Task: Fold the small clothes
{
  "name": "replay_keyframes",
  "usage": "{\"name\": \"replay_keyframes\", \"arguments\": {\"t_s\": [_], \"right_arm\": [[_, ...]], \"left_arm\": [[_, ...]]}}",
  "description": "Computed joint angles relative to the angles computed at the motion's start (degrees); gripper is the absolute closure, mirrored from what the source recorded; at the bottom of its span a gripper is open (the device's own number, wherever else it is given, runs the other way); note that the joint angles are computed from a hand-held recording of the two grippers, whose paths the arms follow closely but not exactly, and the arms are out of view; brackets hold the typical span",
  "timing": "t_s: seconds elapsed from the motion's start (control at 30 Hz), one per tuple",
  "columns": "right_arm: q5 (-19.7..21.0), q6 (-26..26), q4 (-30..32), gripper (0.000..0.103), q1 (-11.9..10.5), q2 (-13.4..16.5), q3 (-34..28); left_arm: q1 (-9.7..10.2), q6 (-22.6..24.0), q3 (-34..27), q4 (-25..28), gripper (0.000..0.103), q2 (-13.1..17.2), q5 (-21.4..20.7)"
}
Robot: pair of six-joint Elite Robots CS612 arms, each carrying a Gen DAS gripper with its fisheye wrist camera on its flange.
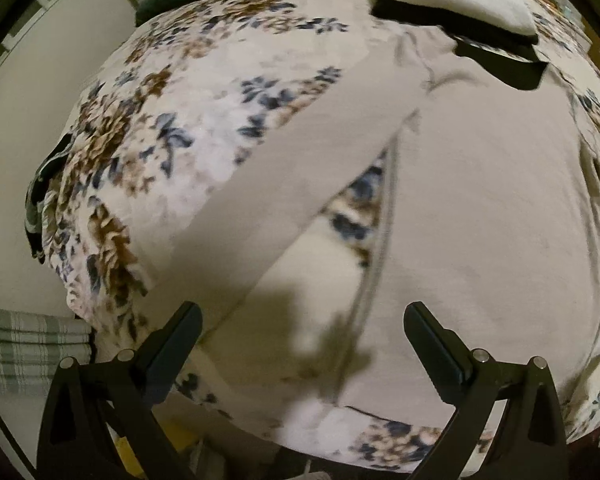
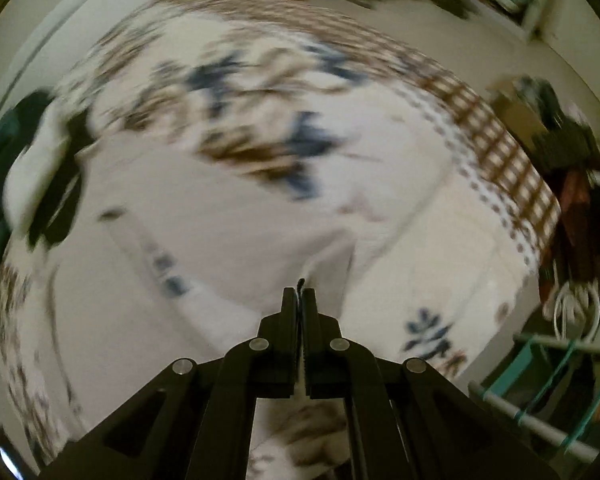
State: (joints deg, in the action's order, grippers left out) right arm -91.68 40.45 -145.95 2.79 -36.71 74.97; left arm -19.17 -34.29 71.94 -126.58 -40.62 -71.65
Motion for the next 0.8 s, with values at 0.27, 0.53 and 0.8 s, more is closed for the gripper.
{"name": "replay_keyframes", "arguments": {"t_s": [0.27,0.53,0.8], "right_arm": [[4.0,-19.2,5.8,0.101,8.1,4.9,-12.4],[8.7,-32.8,14.6,0.101,14.3,9.5,-19.3],[6.5,-40.7,23.6,0.100,17.4,12.9,-22.6]], "left_arm": [[1.70,-5.5,3.7,1.7,0.000,-2.0,1.2],[3.50,-9.0,7.4,2.3,0.000,-3.8,2.4],[4.73,-10.4,8.5,1.9,0.000,-4.0,2.6]]}}
